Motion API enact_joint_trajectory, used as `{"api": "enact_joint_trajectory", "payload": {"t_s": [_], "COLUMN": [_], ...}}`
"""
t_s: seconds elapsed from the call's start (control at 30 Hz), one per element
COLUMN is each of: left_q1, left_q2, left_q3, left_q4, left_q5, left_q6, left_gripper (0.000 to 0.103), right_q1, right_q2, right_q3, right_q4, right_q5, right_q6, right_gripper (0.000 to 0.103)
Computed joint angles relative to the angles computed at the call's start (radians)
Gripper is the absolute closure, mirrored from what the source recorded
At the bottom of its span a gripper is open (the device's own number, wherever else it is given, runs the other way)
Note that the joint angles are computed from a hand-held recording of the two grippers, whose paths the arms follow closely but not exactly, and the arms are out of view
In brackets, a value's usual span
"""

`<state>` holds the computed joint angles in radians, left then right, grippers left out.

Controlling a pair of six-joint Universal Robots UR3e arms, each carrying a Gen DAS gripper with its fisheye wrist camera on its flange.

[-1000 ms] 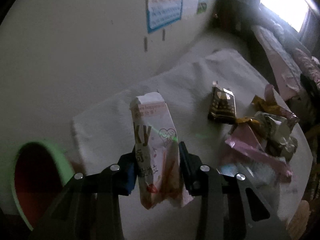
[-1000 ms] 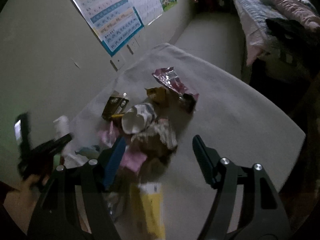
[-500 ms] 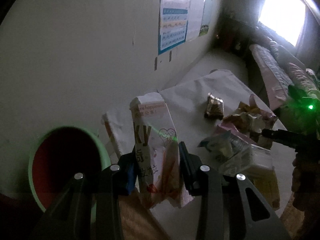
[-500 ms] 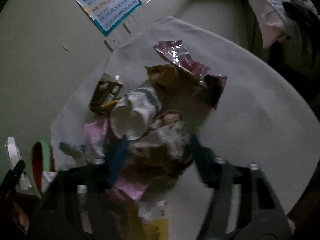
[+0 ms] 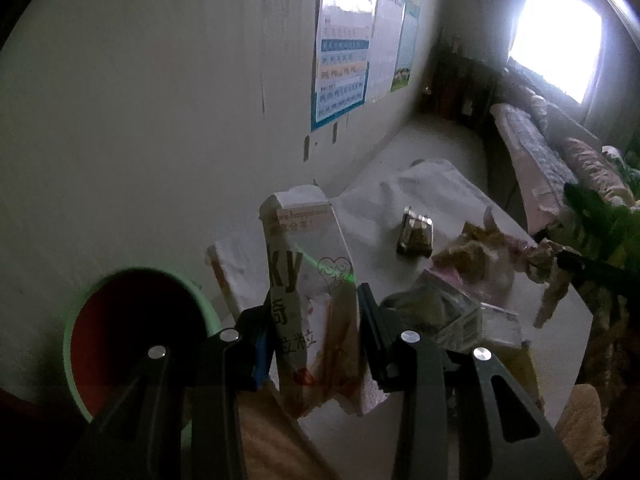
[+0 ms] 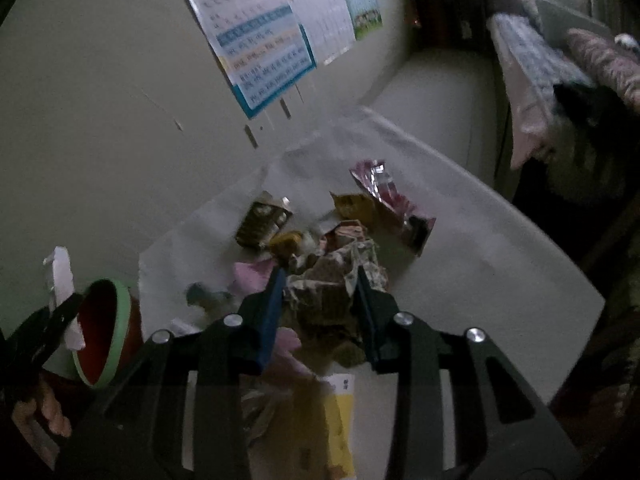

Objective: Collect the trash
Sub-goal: 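Grasp the crumpled patterned wrapper with the right gripper while the left gripper holds the white box, then drop the white box into the green bin with the left gripper while the right gripper drops the wrapper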

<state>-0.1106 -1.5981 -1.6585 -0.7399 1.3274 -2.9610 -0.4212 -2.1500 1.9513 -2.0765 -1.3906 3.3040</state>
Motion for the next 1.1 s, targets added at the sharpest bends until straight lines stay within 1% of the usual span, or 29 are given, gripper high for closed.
{"api": "enact_joint_trajectory", "payload": {"t_s": [0.07,0.27,0.47,0.63,0.7,0.83,1.0,1.1], "left_q1": [0.002,0.026,0.072,0.154,0.193,0.317,0.448,0.506], "left_q2": [0.015,0.064,0.087,0.109,0.121,0.141,0.133,0.120], "left_q3": [0.001,-0.015,-0.026,-0.071,-0.094,-0.153,-0.199,-0.221], "left_q4": [0.001,0.016,0.007,0.005,0.001,-0.010,-0.024,-0.024], "left_q5": [-0.005,-0.020,-0.043,-0.046,-0.046,-0.048,-0.032,-0.025], "left_q6": [0.003,0.020,0.025,0.041,0.051,0.085,0.120,0.135], "left_gripper": [0.068,0.068,0.068,0.067,0.067,0.067,0.067,0.067], "right_q1": [0.050,0.150,0.323,0.478,0.531,0.609,0.705,0.759], "right_q2": [-0.008,0.008,0.128,0.300,0.386,0.565,0.849,1.028], "right_q3": [-0.029,-0.104,-0.230,-0.343,-0.392,-0.501,-0.738,-0.951], "right_q4": [0.006,0.012,-0.031,-0.091,-0.119,-0.157,-0.166,-0.084], "right_q5": [-0.047,-0.095,-0.155,-0.163,-0.150,-0.098,-0.031,-0.016], "right_q6": [0.014,0.053,0.112,0.149,0.160,0.177,0.175,0.148], "right_gripper": [0.069,0.069,0.069,0.069,0.069,0.069,0.068,0.068]}}
